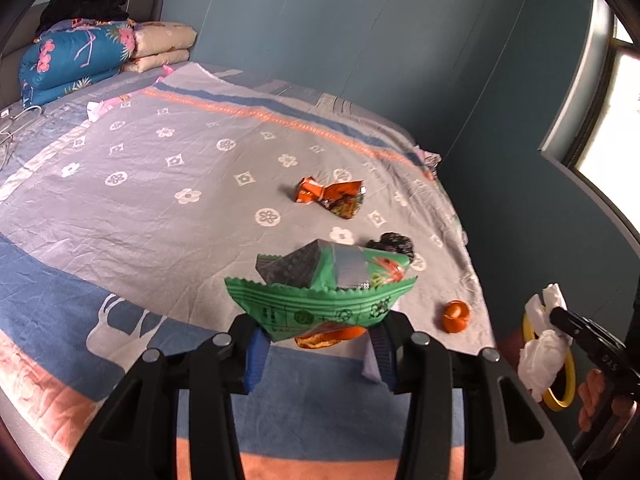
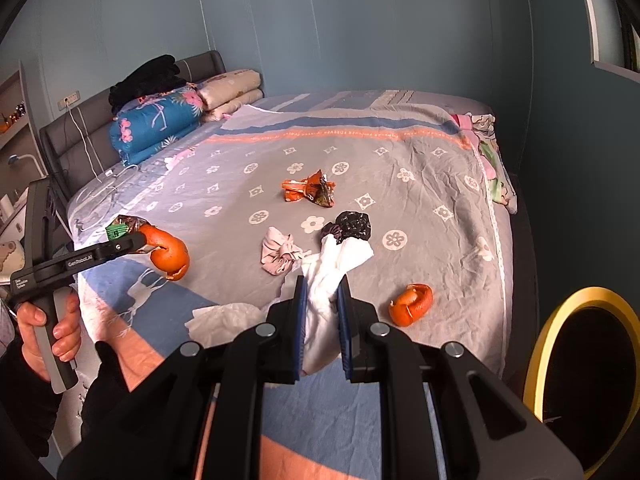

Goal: Collect trash
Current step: 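Carry the green wrapper and white tissue with both tools over the bin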

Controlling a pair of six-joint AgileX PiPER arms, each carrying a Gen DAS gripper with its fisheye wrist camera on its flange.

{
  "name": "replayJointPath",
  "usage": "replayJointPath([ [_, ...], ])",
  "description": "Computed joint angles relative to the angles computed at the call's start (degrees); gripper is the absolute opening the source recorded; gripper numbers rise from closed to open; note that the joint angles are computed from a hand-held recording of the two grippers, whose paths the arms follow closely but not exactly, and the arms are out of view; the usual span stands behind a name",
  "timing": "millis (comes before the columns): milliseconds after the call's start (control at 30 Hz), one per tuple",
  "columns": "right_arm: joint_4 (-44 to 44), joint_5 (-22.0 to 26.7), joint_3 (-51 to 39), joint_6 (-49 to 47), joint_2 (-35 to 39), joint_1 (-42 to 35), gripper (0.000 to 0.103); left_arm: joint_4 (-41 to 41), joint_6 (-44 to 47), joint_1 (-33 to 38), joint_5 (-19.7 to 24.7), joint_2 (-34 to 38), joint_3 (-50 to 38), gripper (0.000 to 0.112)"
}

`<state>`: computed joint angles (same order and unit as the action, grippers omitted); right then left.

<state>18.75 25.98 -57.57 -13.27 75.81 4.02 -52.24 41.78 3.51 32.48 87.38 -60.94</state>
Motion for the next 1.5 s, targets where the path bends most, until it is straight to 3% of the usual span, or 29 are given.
replayJointPath([
  [467, 13.23, 8.55, 4.4, -13.88, -13.22, -11.7, 0.014, 2.23, -5.71, -4.21, 3.37, -17.2, 5.9, 0.042],
  [733, 20.35, 15.23, 4.83, -22.83, -19.6, -22.85, 0.014, 14.13, -21.57, -11.39, 1.73, -23.47, 4.89, 0.042],
  [1000, 29.49, 23.46, 3.69, -32.25, -21.89, -36.95, 0.014, 26.39, -36.38, -20.97, 1.1, -25.4, 1.2, 0.042],
  [1233, 34.11, 29.55, 2.63, -36.59, -23.32, -47.14, 0.014, 42.01, -51.25, -33.45, -1.85, -25.31, -1.6, 0.042],
  [1500, 39.06, 35.97, 1.79, -41.75, -22.71, -59.31, 0.014, 51.51, -59.77, -42.79, -2.78, -23.03, -4.91, 0.042],
])
